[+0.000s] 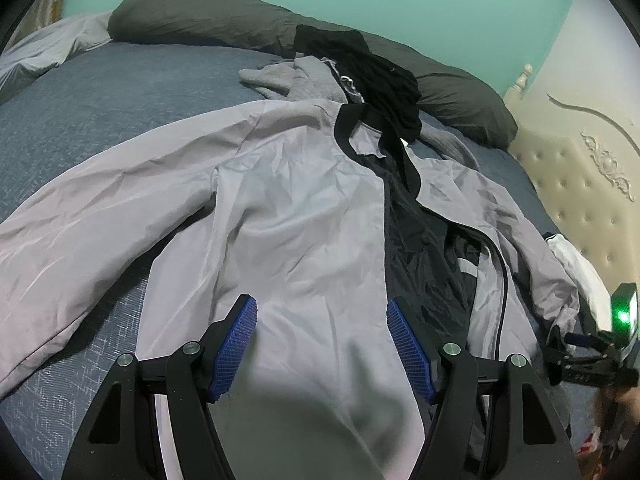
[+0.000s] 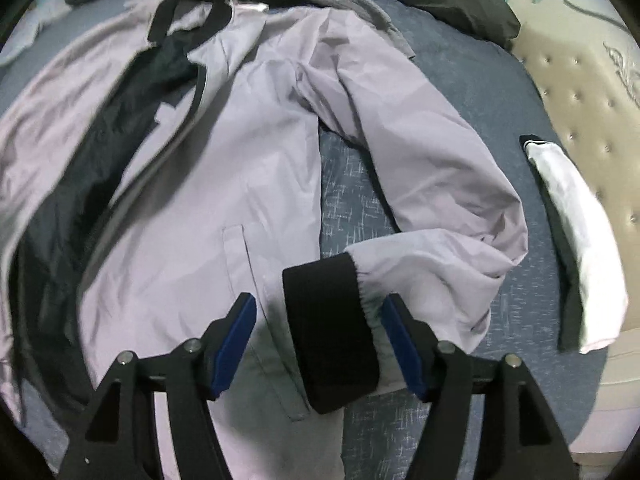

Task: Fold clothes
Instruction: 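Grasp the black sleeve cuff with the right tool, then pull the black cuff outward with the right tool to straighten the sleeve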

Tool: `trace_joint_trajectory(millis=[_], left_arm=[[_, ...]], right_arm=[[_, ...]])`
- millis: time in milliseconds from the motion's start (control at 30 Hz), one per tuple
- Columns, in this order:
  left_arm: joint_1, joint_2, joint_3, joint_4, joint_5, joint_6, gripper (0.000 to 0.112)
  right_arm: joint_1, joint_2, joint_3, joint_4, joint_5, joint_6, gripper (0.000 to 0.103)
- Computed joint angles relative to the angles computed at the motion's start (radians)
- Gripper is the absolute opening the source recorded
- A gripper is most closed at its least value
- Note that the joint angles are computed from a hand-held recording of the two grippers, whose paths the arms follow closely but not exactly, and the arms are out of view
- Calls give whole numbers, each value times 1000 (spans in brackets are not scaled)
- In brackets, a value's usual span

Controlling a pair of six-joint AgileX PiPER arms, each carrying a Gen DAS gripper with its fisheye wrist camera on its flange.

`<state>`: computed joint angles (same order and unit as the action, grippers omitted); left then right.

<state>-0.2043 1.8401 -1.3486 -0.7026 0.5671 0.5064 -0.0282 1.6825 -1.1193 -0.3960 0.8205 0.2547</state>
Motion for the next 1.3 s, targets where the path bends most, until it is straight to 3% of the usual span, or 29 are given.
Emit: trace_joint_trajectory(millis=[133, 233, 267, 300, 533, 667, 1033, 1300], left_arm=[[6, 1, -3, -7, 2, 1, 71], [10, 5, -5, -13, 6, 5, 71], [12, 5, -5, -15, 8, 6, 71], [12, 6, -7, -15, 8, 5, 71], [11, 2, -4, -10, 2, 2, 71], [6, 4, -3, -2, -2, -4, 71], [-9, 8, -2, 41, -17, -34, 71], [-21, 13, -3, 69, -26, -50, 71]], right_arm=[[17, 36, 14, -94, -2, 104, 63], [-34, 35, 12, -36, -30, 60, 36], [-61, 30, 11, 6, -45, 20, 20], [-84, 20, 11, 34, -56, -9, 11], [-279, -107, 17, 222, -119, -229, 6], [-443, -147, -34, 357, -100, -373, 5], [-846, -47, -206, 613, -64, -588, 5], [-1056, 23, -249, 788, -27, -706, 4]])
